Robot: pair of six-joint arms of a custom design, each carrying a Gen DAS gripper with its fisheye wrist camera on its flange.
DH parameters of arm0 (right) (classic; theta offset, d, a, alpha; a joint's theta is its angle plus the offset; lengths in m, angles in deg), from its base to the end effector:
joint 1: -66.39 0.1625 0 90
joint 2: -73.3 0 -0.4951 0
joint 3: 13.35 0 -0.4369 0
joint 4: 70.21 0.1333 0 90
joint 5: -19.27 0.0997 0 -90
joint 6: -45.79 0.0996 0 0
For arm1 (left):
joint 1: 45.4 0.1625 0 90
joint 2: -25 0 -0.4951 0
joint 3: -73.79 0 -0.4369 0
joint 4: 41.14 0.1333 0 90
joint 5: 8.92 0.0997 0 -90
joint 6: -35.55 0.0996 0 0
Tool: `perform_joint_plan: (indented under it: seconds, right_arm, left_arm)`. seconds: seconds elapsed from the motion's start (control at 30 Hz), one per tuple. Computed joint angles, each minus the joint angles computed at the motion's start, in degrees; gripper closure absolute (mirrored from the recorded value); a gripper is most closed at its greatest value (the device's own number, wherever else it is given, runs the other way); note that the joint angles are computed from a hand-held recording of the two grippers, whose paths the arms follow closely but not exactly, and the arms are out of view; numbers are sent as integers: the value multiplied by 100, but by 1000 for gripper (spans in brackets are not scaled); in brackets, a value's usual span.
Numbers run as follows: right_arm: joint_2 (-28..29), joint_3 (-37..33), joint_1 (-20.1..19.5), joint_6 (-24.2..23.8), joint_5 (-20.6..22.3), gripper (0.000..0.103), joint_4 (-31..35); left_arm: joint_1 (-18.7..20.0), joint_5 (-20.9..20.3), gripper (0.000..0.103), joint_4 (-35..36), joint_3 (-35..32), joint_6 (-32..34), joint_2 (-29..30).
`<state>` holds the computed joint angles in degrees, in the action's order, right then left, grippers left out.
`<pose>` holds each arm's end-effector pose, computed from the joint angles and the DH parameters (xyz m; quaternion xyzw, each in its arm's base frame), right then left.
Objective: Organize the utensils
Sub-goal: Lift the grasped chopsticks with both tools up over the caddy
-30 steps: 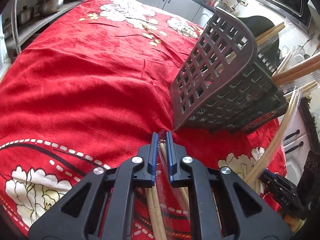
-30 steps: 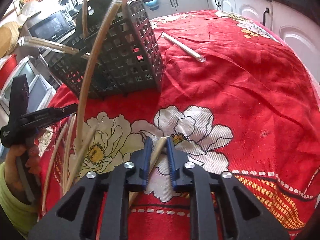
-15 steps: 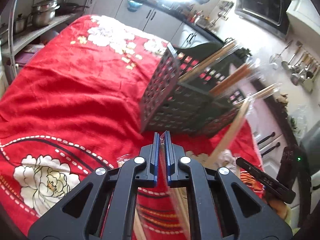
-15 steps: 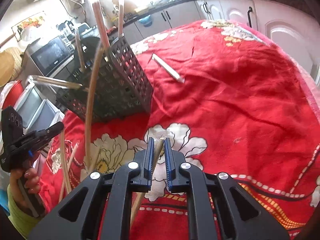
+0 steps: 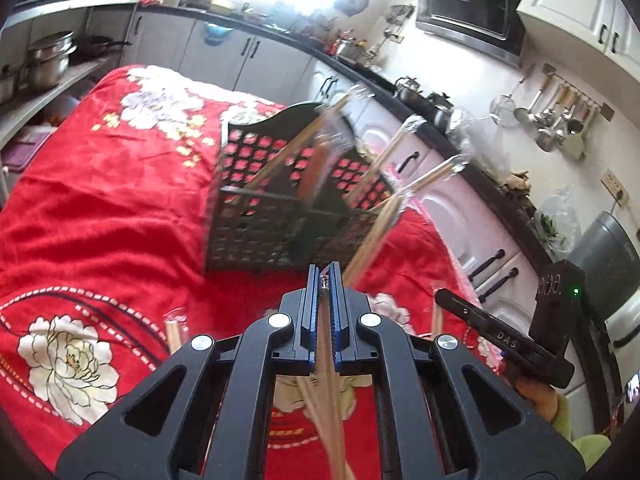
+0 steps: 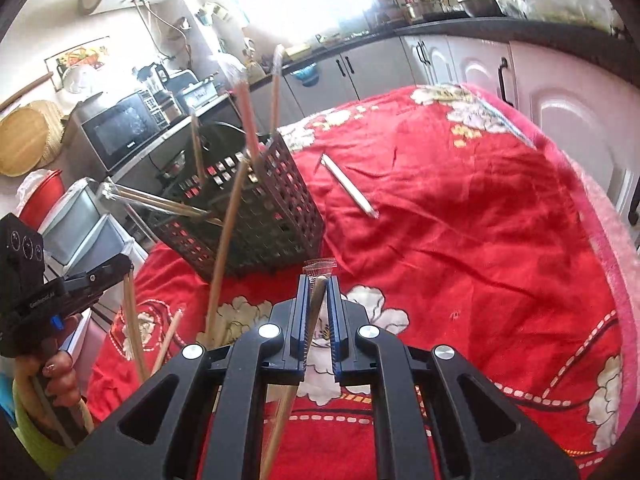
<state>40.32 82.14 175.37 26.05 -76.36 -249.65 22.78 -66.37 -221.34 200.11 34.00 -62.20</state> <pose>0.3610 -0.6698 0.0012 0.3112 -0.9202 0.2322 0.0493 -0.0090 -0.5254 0.4062 0.0335 0.8739 -0.4565 0.1638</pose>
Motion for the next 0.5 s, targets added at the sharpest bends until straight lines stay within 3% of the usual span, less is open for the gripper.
perform_joint_plan:
  seconds: [0.5]
  right_arm:
    - [-246, 134, 184, -408, 390, 96, -289]
  left_arm:
    - [-446, 130, 101, -101, -81, 399, -45]
